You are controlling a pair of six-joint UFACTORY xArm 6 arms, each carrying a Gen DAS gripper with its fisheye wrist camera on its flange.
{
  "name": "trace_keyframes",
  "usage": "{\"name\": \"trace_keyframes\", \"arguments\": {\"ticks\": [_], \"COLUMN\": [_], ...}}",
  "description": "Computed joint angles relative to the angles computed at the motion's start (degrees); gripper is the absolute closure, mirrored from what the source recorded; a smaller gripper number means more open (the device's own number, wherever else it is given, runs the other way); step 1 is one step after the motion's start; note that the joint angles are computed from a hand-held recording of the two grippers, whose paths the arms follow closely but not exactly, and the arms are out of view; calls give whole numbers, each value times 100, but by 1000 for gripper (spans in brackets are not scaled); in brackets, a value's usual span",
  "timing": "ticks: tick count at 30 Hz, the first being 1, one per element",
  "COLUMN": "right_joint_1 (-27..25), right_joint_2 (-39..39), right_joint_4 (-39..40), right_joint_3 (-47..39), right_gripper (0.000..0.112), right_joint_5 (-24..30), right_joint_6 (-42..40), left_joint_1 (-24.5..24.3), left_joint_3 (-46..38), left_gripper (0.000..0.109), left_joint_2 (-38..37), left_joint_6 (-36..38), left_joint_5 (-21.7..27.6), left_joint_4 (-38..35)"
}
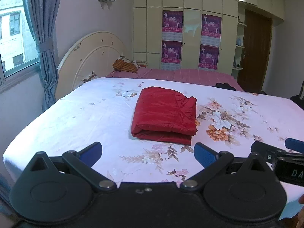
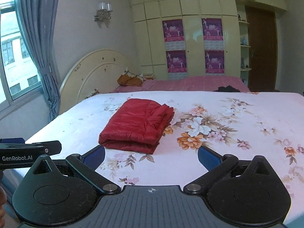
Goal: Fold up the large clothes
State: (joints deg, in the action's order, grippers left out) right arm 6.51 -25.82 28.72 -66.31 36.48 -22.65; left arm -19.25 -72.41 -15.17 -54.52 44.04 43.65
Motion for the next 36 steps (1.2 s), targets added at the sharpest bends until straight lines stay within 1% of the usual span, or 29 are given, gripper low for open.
{"name": "trace_keyframes", "arguments": {"ticks": [19,36], "right_joint_1": [-39,93], "right_joint_2": [19,164], "right_joint_4": [256,194], "right_joint_3": [-73,-153], "right_gripper": [10,10], "right_joint_5": [53,-22], "right_joint_6": [-169,-54], "left_joint_1": [-40,78], "left_joint_3": [7,-37], "left_gripper": [6,6], "left_joint_2": [-83,-59], "left_joint_6": [-201,-104], "left_joint_5": [111,-15], "left_joint_4": [161,125]}}
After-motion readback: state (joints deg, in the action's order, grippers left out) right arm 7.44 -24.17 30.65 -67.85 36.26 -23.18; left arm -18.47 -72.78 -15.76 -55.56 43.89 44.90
